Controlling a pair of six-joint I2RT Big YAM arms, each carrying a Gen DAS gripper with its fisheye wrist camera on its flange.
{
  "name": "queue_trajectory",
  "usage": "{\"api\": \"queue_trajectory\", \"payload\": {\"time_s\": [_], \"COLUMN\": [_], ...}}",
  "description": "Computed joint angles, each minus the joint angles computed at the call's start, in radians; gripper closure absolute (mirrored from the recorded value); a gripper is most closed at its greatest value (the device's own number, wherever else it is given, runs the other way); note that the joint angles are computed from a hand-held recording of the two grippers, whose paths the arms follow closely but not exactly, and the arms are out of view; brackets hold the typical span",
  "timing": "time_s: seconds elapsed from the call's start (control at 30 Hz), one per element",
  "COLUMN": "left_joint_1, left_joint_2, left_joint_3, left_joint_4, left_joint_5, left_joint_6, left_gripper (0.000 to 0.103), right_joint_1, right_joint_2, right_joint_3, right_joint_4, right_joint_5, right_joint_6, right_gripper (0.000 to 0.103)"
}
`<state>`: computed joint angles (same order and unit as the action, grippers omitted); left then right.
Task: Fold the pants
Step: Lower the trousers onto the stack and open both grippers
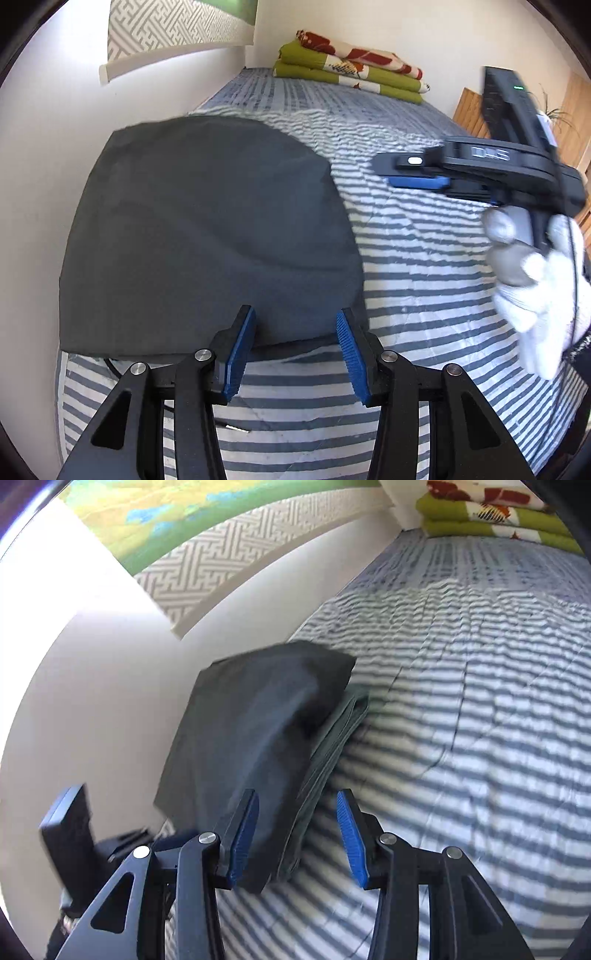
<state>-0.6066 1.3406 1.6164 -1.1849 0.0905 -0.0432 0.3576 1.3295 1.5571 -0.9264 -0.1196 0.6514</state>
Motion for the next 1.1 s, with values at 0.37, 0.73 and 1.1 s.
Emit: {"api": "queue_trajectory", "payload": {"time_s": [0.37, 0.73, 1.1], "left_joint_1": [-0.004, 0.051, 0.181], "left_joint_2": [0.071, -0.037, -0.109], "left_joint_3": [-0.014, -0.037, -0.154], "left_joint_4": [0.025, 0.021, -0.121], "left_joint_5": [0.106, 0.141, -0.098], "left_joint_6": [-0.016, -0.059, -0.259], "left_gripper": [0.054, 0.054, 0.054], "right_joint_1": [-0.039, 0.006, 0.208], "right_joint_2": [0.268, 0.152, 0.038], "right_joint_3": [0.244, 0.127, -0.014], "right_joint_4": [0.011, 0.047, -0.215], "right_joint_5": [0.032, 0.084, 0.018], "right_joint_6": [0.060, -0.006, -0.012], "right_gripper": [0.082, 0.078, 0.076]}}
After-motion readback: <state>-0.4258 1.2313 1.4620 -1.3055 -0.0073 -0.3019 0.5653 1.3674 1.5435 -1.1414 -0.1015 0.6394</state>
